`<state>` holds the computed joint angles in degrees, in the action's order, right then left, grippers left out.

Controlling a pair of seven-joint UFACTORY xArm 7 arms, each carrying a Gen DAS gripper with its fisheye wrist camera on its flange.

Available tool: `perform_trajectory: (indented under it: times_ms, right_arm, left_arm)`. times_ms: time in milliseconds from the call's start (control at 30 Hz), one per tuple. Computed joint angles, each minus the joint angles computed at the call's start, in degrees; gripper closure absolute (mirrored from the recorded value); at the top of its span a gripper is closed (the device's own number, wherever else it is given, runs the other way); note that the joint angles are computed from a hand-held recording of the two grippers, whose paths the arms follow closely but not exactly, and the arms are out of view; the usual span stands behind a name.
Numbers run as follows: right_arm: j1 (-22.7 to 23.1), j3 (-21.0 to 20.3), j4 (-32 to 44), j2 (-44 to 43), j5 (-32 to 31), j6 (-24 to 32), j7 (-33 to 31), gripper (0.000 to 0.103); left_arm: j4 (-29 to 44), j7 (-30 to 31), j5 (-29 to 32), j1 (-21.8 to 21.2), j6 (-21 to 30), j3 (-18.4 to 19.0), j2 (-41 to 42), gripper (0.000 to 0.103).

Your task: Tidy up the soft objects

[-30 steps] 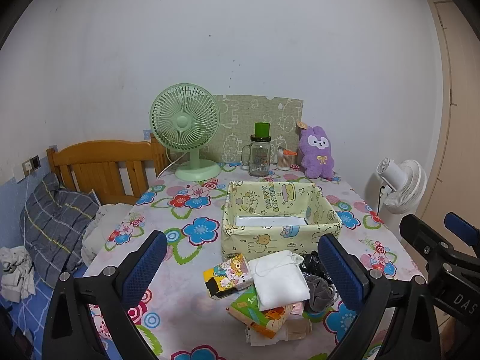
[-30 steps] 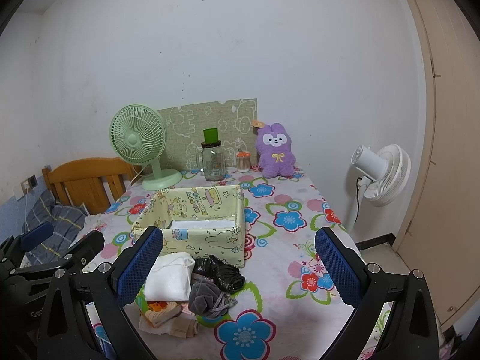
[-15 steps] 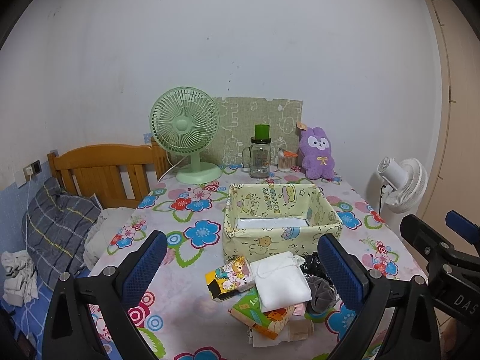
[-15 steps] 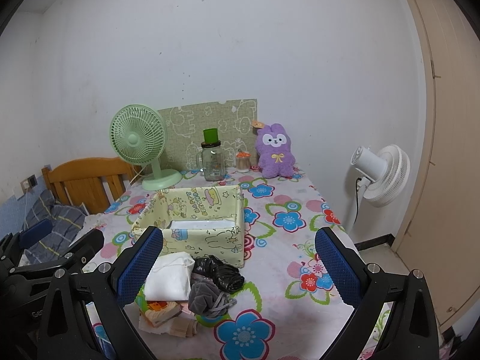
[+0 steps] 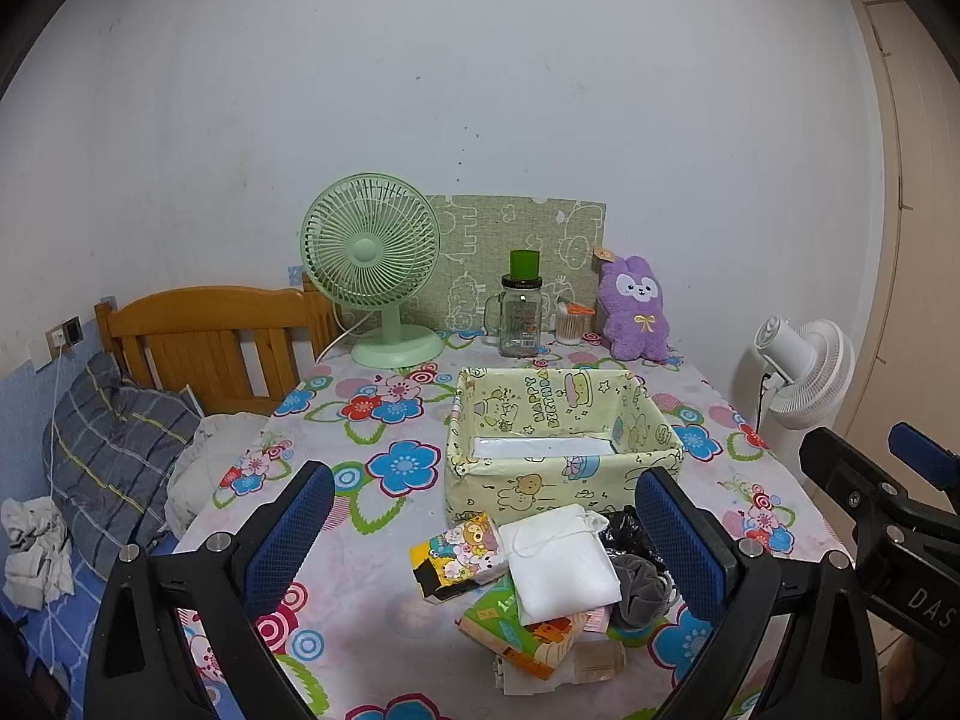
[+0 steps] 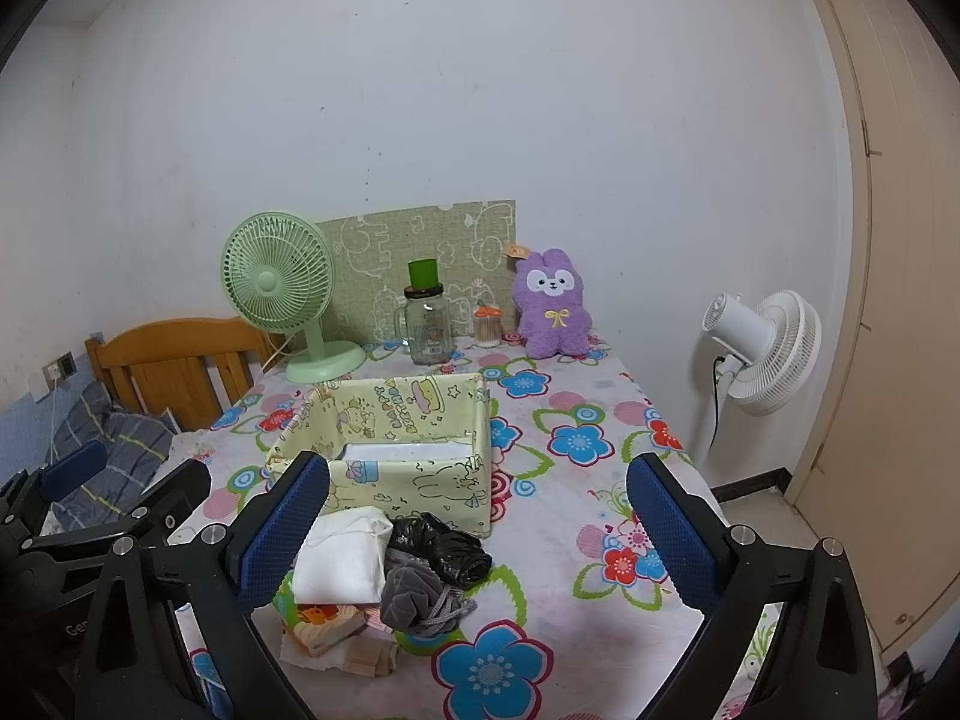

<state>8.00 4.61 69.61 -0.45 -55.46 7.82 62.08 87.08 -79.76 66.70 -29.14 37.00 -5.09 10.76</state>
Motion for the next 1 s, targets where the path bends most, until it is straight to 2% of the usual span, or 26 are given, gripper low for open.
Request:
perform_trajectory:
  times_ms: [500,900,1000]
  right_arm:
    - [0.36,-0.28,0.41,0.78,0.21,-1.62,-0.12,0.003]
    - [2.27,-1.79,1.76,3.26,3.92,-1.54,-3.85,0.005]
    - [2.85,-2.23,2.12,4.24,6.57,-1.7,-6.21,0.006]
  left_arm:
    - [1.08,0.36,-1.58,-0.2,-0.65,0.55,1.44,0.004]
    - [2.55,2.98,-4.68,-0.78,-2.56,1.89,3.95,0.005]
    - [3.03,4.08,-6.15,-0.78,-3.26,2.28,4.74,0.005]
